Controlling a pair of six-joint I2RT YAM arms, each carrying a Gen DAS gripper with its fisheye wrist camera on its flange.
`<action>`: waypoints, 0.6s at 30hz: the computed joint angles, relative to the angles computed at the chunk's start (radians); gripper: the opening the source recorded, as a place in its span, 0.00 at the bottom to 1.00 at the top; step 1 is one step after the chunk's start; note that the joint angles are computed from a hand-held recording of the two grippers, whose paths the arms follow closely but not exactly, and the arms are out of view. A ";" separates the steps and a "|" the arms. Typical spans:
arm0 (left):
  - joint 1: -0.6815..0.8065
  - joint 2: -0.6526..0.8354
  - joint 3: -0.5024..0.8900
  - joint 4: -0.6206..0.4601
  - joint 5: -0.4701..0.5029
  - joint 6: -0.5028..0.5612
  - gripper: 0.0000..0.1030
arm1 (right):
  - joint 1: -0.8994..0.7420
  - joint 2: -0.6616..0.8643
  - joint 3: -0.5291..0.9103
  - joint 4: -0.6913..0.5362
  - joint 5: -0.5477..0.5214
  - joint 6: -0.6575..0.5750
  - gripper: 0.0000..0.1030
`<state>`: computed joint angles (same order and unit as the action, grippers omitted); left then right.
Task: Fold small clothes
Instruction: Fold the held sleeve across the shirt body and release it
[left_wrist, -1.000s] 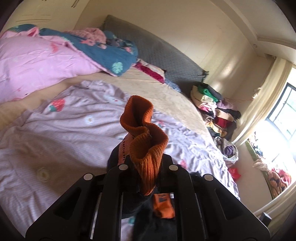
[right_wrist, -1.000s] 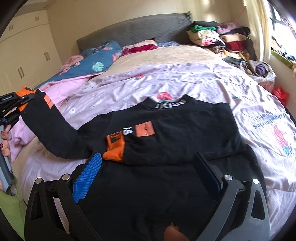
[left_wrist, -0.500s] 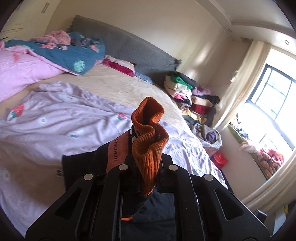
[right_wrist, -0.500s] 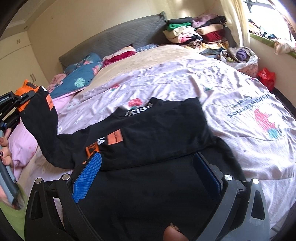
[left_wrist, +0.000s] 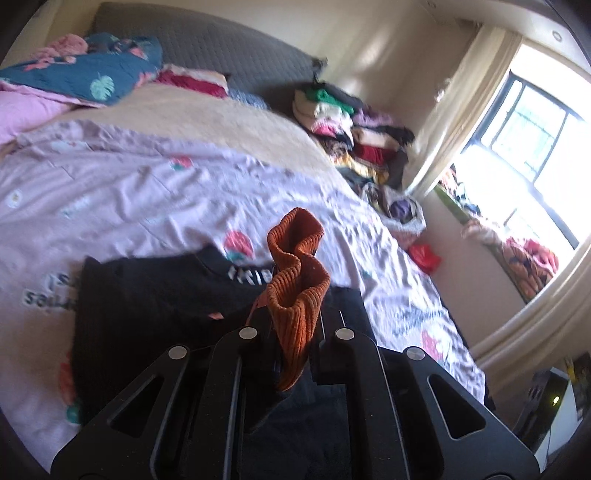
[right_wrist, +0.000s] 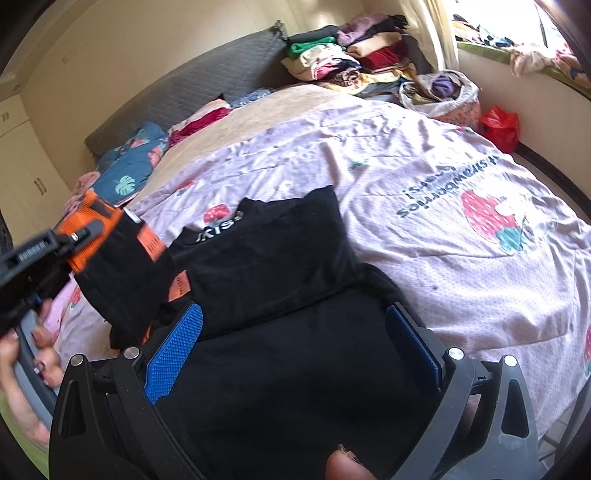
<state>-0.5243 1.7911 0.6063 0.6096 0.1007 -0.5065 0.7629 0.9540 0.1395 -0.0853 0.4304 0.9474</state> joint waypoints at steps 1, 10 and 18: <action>-0.009 0.023 0.009 0.003 0.003 0.000 0.04 | -0.010 0.001 -0.004 0.001 -0.004 0.001 0.96; -0.063 0.186 0.108 -0.024 0.059 0.025 0.04 | -0.102 0.068 -0.028 0.071 -0.050 -0.021 0.96; -0.087 0.286 0.174 -0.043 0.112 0.025 0.05 | -0.174 0.088 -0.050 0.103 -0.080 -0.047 0.96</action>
<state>-0.6112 2.0771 0.7807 0.5663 0.2128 -0.4814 0.5886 1.0419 0.0898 0.0177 0.3508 0.9006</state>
